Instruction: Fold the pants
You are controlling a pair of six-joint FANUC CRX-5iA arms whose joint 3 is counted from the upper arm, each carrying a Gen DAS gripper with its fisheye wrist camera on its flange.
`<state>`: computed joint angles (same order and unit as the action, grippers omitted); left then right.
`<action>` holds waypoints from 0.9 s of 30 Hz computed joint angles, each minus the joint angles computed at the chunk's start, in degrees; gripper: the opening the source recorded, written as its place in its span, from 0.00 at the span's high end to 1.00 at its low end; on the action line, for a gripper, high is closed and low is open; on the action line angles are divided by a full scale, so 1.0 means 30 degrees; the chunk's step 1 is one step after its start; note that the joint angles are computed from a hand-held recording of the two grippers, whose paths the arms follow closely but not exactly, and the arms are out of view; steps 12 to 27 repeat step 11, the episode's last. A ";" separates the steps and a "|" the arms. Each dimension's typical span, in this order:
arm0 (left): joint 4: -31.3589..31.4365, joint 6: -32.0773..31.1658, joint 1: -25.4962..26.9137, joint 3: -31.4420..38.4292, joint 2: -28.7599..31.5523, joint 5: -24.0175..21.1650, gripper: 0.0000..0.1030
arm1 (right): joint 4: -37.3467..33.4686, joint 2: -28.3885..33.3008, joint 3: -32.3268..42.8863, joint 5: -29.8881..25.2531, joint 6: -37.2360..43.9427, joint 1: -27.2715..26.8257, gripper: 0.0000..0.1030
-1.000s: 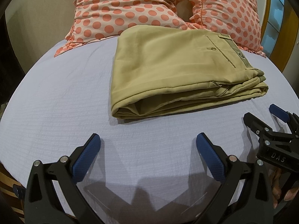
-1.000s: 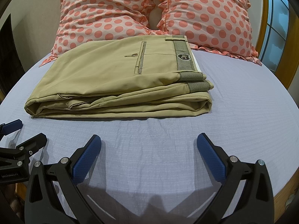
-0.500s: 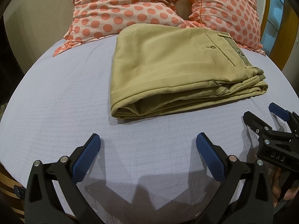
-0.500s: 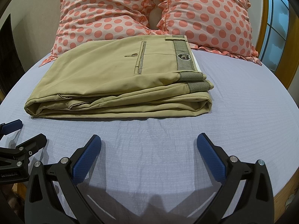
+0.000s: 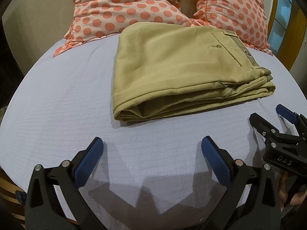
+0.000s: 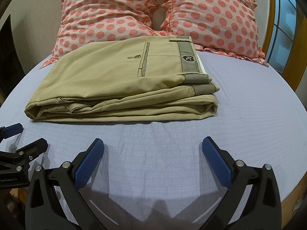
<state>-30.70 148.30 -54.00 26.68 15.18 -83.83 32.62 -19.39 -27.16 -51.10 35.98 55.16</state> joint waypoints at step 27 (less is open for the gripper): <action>-0.0212 0.0086 -0.0096 -0.0003 0.0003 0.0070 0.02 | -0.0033 -0.0002 0.0010 0.0007 0.0052 -0.0023 0.01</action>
